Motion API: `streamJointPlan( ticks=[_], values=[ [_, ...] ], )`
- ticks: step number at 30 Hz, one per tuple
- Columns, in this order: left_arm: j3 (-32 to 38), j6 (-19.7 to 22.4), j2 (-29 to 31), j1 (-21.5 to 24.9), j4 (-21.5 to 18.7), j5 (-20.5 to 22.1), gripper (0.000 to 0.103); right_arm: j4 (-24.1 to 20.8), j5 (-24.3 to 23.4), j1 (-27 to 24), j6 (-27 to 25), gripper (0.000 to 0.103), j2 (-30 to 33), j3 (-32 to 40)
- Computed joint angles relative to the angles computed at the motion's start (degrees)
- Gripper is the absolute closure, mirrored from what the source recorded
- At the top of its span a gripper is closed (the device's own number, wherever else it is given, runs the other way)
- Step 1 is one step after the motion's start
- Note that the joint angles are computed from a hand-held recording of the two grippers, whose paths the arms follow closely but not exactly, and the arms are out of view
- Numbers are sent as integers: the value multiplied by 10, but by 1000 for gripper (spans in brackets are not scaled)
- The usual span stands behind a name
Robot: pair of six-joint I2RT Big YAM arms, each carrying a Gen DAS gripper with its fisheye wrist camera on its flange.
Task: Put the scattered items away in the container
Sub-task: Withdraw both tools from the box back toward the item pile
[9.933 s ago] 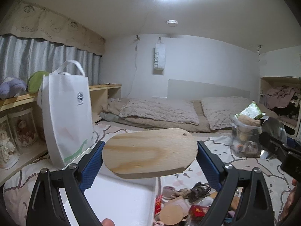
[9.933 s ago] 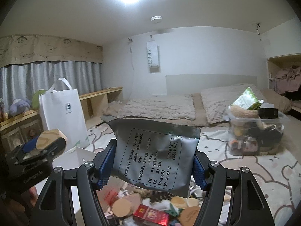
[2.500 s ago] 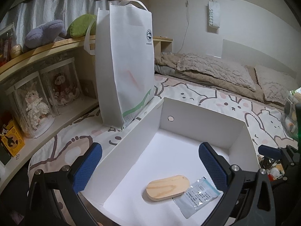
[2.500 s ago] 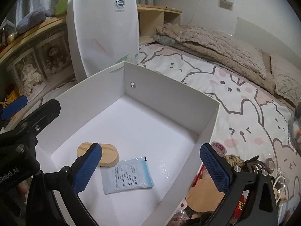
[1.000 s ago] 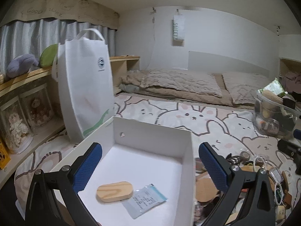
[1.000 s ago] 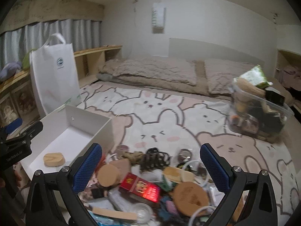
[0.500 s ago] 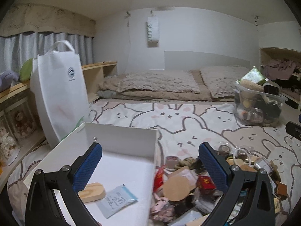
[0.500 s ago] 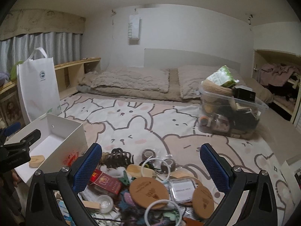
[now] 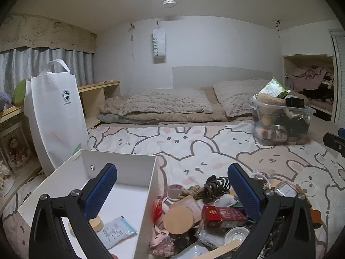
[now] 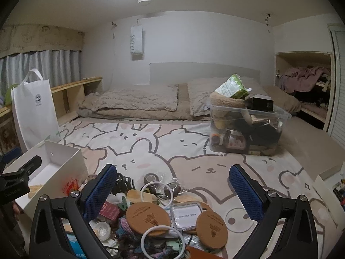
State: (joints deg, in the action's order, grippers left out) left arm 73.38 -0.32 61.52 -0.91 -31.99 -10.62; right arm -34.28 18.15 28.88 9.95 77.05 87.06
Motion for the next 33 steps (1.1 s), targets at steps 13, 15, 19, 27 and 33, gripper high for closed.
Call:
streamJointPlan(
  ticks=[13,15,19,27,33],
  values=[
    [-5,-3,1,-18,10,8,0,18,-12,-15,9,0,-19,-22],
    [-6,-1,2,-22,12,5,0,20,-19,-16,10,0,-21,-25],
    [-6,-5,3,-25,10,14,0,24,-27,-19,16,0,-24,-31],
    [-5,-14,12,-32,0,41,0,29,-64,-29,28,0,-17,-42],
    [-6,-8,26,-42,-4,38,0,17,-85,-38,34,0,-5,-43]
  ],
)
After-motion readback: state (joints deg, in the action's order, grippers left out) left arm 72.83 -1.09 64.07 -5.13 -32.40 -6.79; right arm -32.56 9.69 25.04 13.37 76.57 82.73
